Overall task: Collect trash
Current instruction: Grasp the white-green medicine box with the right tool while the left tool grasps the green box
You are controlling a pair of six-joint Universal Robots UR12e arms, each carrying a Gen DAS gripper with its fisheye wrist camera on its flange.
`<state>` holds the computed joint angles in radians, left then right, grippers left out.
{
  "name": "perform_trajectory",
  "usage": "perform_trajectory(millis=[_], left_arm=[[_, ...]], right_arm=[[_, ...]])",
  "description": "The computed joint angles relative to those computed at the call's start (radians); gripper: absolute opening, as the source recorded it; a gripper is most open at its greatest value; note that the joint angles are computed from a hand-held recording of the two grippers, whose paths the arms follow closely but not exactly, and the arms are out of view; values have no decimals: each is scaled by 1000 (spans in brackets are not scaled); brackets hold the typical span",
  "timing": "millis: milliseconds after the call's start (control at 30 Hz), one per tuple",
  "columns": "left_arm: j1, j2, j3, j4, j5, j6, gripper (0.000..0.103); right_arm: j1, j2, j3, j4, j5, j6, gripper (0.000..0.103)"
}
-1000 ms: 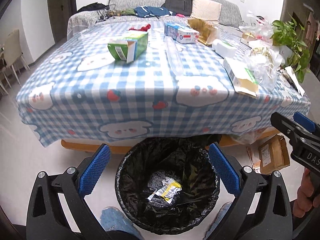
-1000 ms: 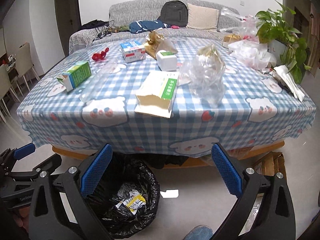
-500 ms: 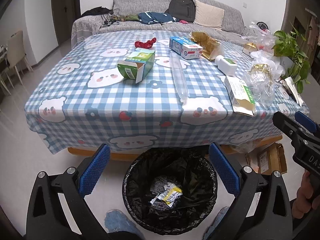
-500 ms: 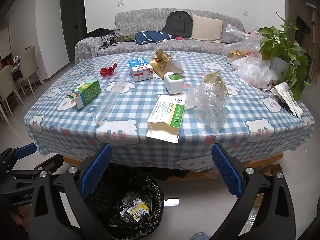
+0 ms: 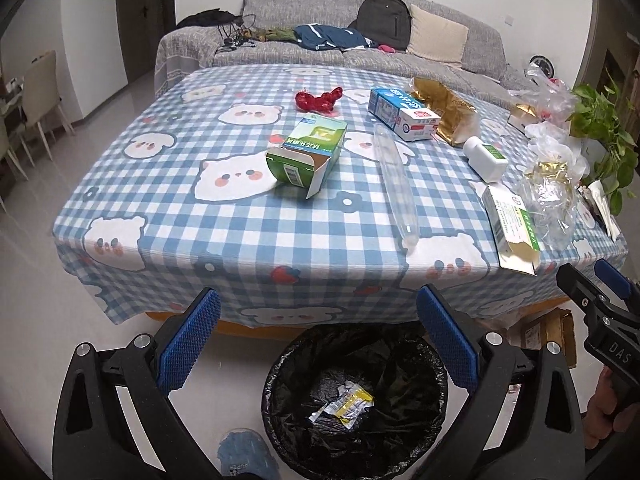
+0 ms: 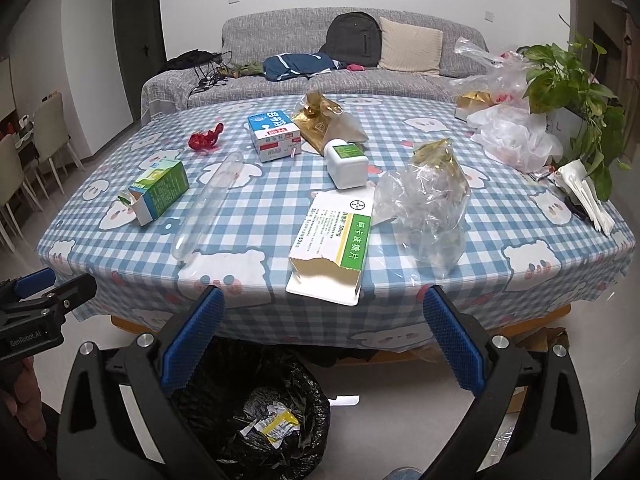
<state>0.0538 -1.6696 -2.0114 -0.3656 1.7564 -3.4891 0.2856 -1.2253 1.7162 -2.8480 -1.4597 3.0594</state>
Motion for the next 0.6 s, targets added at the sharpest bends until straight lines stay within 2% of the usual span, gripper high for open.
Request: perform_trajectory(millis=[333,600], left_arm=[[44,-62,59,-6,-28,47,96],[61,-132,121,-14,-17,98,96]], right_arm=[[12,67,-87,79,-38,26,95],[27,122,-150,122,-84,38,95]])
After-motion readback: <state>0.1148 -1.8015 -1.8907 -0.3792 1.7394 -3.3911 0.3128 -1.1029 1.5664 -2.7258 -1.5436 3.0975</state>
